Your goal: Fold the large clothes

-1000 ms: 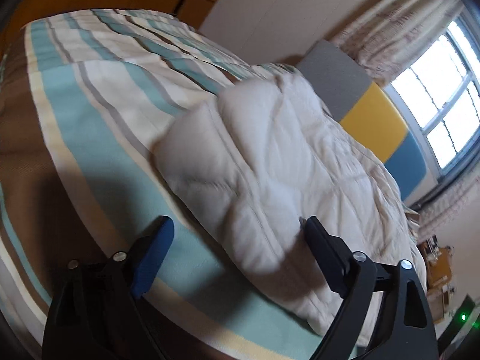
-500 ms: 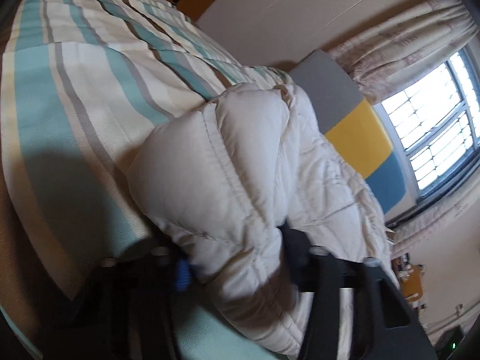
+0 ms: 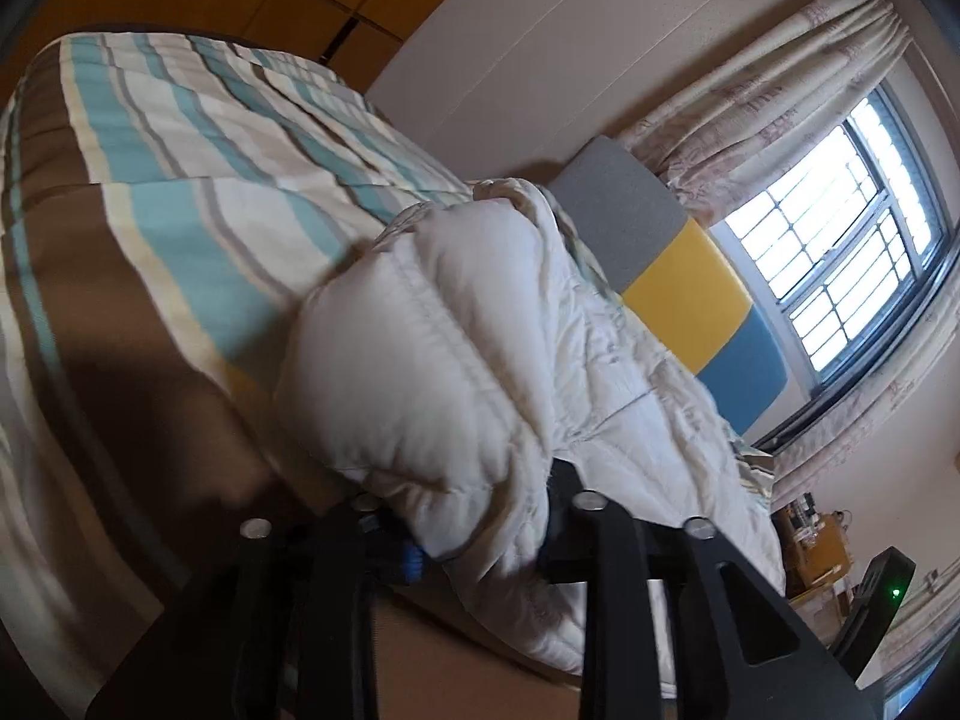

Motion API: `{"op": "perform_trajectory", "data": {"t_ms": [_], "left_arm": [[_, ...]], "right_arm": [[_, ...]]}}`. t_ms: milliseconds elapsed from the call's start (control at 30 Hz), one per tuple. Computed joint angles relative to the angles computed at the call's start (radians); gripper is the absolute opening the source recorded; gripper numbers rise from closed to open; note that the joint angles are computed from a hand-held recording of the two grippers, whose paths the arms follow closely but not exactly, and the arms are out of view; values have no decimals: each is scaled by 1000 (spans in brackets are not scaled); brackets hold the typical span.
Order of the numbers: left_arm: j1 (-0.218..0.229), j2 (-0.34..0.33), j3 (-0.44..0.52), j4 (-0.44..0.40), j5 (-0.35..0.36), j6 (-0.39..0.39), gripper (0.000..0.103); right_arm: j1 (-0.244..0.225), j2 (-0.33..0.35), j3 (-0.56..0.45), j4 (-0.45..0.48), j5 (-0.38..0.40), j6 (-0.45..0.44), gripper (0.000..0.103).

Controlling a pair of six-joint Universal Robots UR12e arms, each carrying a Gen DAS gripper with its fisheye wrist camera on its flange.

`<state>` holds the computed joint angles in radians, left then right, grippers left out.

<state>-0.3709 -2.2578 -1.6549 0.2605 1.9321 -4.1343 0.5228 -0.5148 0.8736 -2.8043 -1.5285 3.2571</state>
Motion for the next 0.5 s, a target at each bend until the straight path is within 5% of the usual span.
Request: {"op": "perform_trajectory", "data": {"t_ms": [100, 167, 233, 300, 500], "left_arm": [[6, -14, 2, 24, -5, -60, 62], [4, -20, 15, 4, 18, -90, 62], [4, -20, 27, -24, 24, -108, 39], [-9, -16, 40, -32, 73, -93, 31], [-59, -36, 110, 70, 183, 168, 29]], "right_arm": [[5, 31, -48, 74, -18, -23, 14], [5, 43, -65, 88, -19, -17, 14], [7, 48, -76, 102, -31, -24, 14], [9, 53, -83, 106, -43, -29, 14], [13, 47, -61, 82, -51, -17, 14]]}}
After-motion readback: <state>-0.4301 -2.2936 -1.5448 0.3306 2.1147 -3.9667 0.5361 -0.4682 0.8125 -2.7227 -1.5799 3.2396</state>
